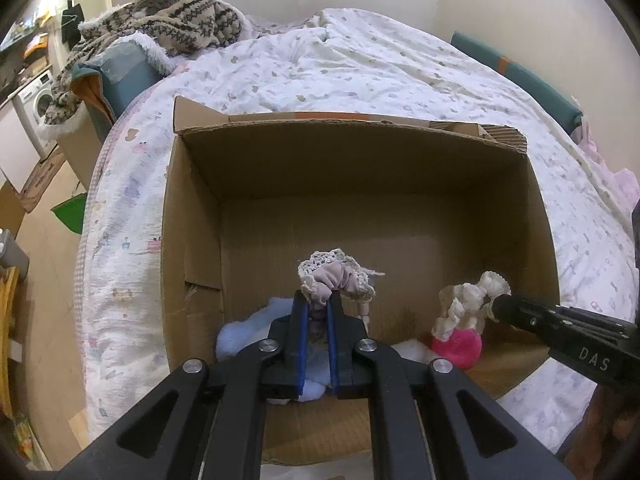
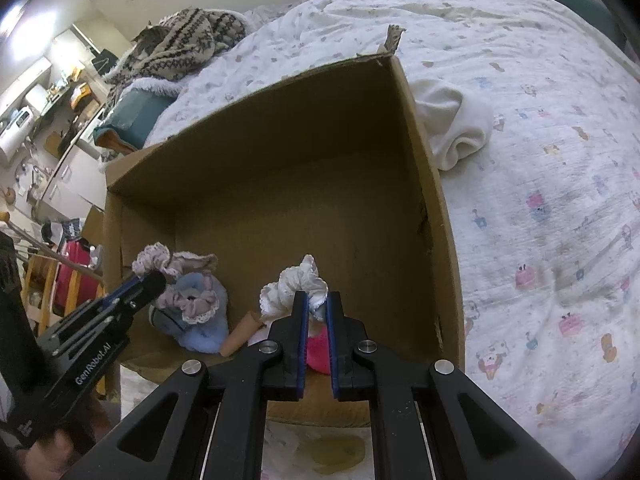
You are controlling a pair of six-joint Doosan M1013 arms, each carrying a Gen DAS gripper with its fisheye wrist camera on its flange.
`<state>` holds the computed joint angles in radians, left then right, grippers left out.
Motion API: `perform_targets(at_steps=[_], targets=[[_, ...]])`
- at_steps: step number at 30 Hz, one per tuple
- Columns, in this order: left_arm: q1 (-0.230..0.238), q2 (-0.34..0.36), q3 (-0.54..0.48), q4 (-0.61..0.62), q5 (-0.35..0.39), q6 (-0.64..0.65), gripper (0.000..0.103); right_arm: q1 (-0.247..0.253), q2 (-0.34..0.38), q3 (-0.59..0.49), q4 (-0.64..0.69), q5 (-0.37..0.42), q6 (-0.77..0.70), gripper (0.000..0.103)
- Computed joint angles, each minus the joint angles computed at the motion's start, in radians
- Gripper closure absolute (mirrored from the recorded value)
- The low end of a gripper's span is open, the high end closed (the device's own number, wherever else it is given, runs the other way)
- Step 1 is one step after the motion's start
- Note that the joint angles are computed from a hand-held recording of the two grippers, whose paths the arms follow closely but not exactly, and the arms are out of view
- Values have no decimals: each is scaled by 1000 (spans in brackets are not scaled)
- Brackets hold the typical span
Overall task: Organize soft objects
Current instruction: 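Lower both scrunchies into the box and open both grippers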
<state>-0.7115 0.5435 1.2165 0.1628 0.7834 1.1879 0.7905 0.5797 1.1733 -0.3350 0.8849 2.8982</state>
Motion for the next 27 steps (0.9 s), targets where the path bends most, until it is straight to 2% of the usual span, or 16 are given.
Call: perform_targets(at_steps=[11, 14, 17, 19, 21, 23, 24, 25, 26, 27], targets=[[-2, 2, -3, -3, 7, 1, 93, -3, 10, -15, 22, 16, -21, 93], [-1, 3, -6, -18, 12, -1, 84, -5, 6, -9, 27, 7, -11, 93], [-2, 0, -3, -9, 7, -12, 80, -7, 2, -3, 28, -2, -2, 93], [-3, -3, 1, -2, 4, -22, 74, -6, -1, 1, 24, -6, 1, 93], [-4, -9, 10, 9, -7, -41, 64, -6, -6, 7, 21, -14, 8, 92], [-6, -20, 25, 38, -33, -77, 50, -6, -10, 11, 18, -13, 19, 82], [-7, -25, 32, 53, -45, -93, 43, -7, -16, 20, 11, -27, 34, 67], [-7, -28, 37, 63, -55, -106, 40, -7, -23, 31, 2, -46, 54, 45], [-9, -33, 43, 78, -67, -124, 37, -6, -31, 43, -19, -64, 82, 34], [-9, -36, 46, 88, -73, -135, 37, -1, -39, 54, -61, -76, 126, 29]])
